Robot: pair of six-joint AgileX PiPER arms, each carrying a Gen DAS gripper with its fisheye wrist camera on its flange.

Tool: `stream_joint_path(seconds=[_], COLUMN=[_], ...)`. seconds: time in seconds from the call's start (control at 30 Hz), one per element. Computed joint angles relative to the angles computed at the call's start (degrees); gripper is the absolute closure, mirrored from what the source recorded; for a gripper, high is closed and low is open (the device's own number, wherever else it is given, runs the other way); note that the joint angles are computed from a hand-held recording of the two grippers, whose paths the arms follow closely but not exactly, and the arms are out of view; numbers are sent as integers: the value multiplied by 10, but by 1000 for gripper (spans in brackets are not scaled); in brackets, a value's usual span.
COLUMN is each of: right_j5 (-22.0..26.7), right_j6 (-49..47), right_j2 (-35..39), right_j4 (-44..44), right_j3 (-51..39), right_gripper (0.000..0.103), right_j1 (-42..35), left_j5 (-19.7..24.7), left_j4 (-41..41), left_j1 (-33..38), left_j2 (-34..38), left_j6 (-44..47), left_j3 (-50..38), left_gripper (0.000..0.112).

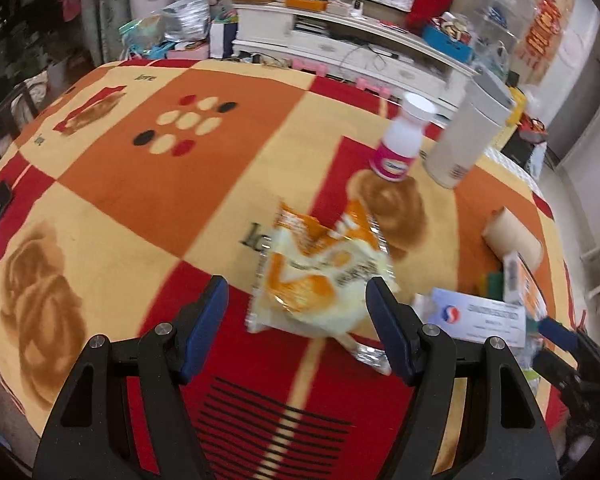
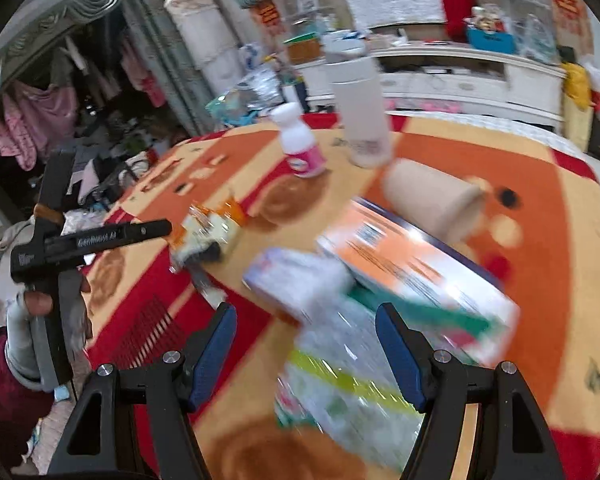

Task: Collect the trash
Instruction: 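Grasp the orange snack bag with the left tool while the right tool grasps the white medicine box, then lift the snack bag and medicine box and carry them toward the black bin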

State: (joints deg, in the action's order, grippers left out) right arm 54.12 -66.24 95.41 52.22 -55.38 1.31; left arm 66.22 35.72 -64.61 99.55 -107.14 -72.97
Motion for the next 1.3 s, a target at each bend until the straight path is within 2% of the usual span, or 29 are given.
stream_joint_path(seconds=[0.13, 0.2, 0.27, 0.3, 0.43, 0.53, 0.57, 0.6, 0.73, 0.8, 0.87, 0.9, 0.93, 1.0, 1.03, 1.07, 1.13, 1.3], right_j5=[-45, 4, 62, 68, 27, -56, -81, -95, -118, -128, -135, -131, -108, -95, -97, -91, -64, -45], right_j6=[21, 36, 7, -5, -8, -22, -30, -36, 4, 28, 29, 9, -1, -8, -14, -20, -31, -19], right_j2=[60, 80, 75, 58, 7, -16, -10, 9, 88, 119, 123, 118, 120, 109, 101, 92, 76, -5], right_j4=[5, -1, 12, 5, -18, -16, -15, -21, -100, -140, -149, -133, -121, -107, -102, -96, -85, -98], right_j3=[-25, -28, -8, 11, 39, 42, 33, 16, -59, -84, -83, -75, -75, -58, -46, -33, -17, 70], right_gripper=[34, 34, 34, 34, 34, 32, 28, 20, 18, 18, 22, 30, 47, 51, 53, 53, 54, 54], right_j1=[71, 77, 72, 80, 95, 118, 132, 148, 203, 223, 227, 223, 216, 204, 202, 196, 179, 149], left_j5=[-14, -27, -41, -49, -102, -136, -155, -181, -270, -294, -326, -341, -350, -337, -324, -317, -306, -268], left_j4=[-6, -7, -8, -9, -12, -12, -12, -12, -11, -23, -41, -54, -66, -56, -37, -36, -52, -16], left_j1=[13, 22, 32, 38, 61, 74, 81, 89, 124, 141, 158, 165, 170, 166, 157, 154, 151, 108], left_j2=[-25, -37, -47, -51, -64, -64, -65, -70, -78, -70, -56, -49, -38, -24, -22, -22, -24, -62], left_j6=[4, 7, 9, 10, 7, 16, 20, 23, 31, 48, 70, 85, 98, 85, 61, 58, 84, 45], left_j3=[31, 49, 68, 75, 104, 111, 118, 128, 163, 167, 173, 175, 174, 167, 164, 162, 158, 167], left_gripper=[42, 42, 42, 42, 42, 42, 42, 42, 42, 42, 42, 42, 42, 43, 47, 65, 87, 95])
